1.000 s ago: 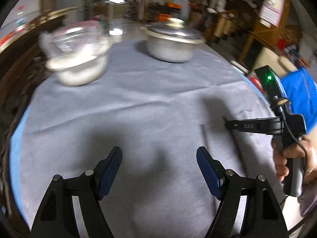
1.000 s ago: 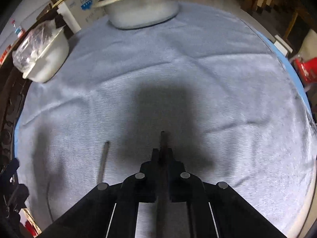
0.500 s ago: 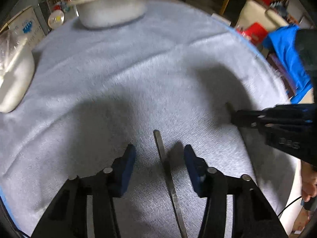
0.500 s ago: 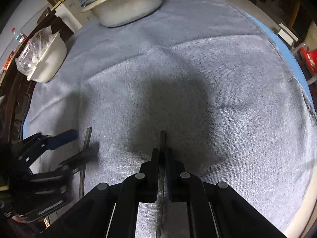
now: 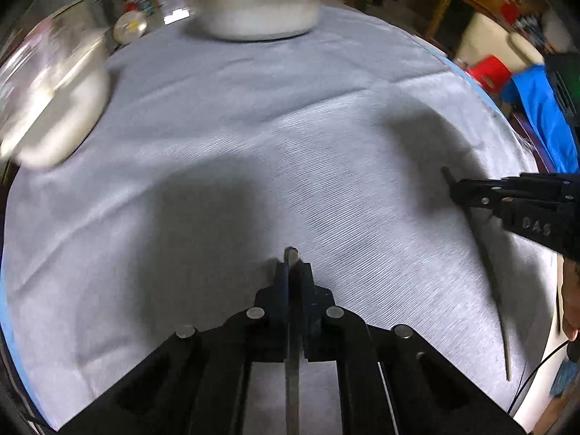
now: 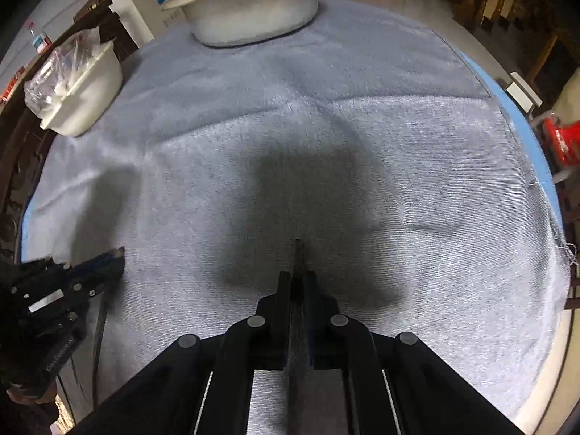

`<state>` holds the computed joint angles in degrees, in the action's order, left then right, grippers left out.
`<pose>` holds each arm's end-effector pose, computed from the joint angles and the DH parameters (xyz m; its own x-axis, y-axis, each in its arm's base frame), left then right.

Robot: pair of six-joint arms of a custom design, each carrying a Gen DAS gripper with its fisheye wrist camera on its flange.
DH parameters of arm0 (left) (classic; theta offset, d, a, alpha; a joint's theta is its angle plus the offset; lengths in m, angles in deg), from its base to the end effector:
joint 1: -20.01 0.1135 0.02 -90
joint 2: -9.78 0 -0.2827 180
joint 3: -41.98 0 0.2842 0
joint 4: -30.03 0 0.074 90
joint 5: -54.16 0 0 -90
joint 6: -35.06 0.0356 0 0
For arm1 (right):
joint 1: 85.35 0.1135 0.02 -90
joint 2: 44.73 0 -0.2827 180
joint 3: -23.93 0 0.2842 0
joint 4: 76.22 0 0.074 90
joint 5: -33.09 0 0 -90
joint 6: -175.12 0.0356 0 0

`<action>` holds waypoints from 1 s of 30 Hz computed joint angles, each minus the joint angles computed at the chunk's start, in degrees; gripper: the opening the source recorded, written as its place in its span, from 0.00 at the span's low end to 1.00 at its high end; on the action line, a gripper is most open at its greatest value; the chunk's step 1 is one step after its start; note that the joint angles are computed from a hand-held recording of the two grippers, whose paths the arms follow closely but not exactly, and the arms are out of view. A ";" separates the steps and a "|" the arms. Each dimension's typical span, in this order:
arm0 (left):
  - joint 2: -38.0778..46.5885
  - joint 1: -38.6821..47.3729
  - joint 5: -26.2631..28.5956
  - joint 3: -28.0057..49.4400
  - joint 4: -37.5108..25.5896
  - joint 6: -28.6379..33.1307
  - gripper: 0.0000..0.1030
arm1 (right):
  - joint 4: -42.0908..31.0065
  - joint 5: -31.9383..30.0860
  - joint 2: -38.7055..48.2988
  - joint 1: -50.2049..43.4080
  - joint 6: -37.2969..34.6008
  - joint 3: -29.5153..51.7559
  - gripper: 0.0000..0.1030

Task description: Organize utensils

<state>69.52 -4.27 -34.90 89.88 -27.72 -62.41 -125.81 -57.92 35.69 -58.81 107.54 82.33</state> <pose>0.1765 -0.0803 0.1967 -0.9012 0.2639 -0.3438 0.3018 0.9515 -0.0606 0.2422 0.1216 0.1817 -0.9571 -0.0518 -0.2853 -0.0938 0.9863 0.1358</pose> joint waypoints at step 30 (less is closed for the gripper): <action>-0.14 10.59 1.88 0.34 -2.83 -6.65 0.05 | -5.58 2.18 3.81 8.46 0.69 6.12 0.06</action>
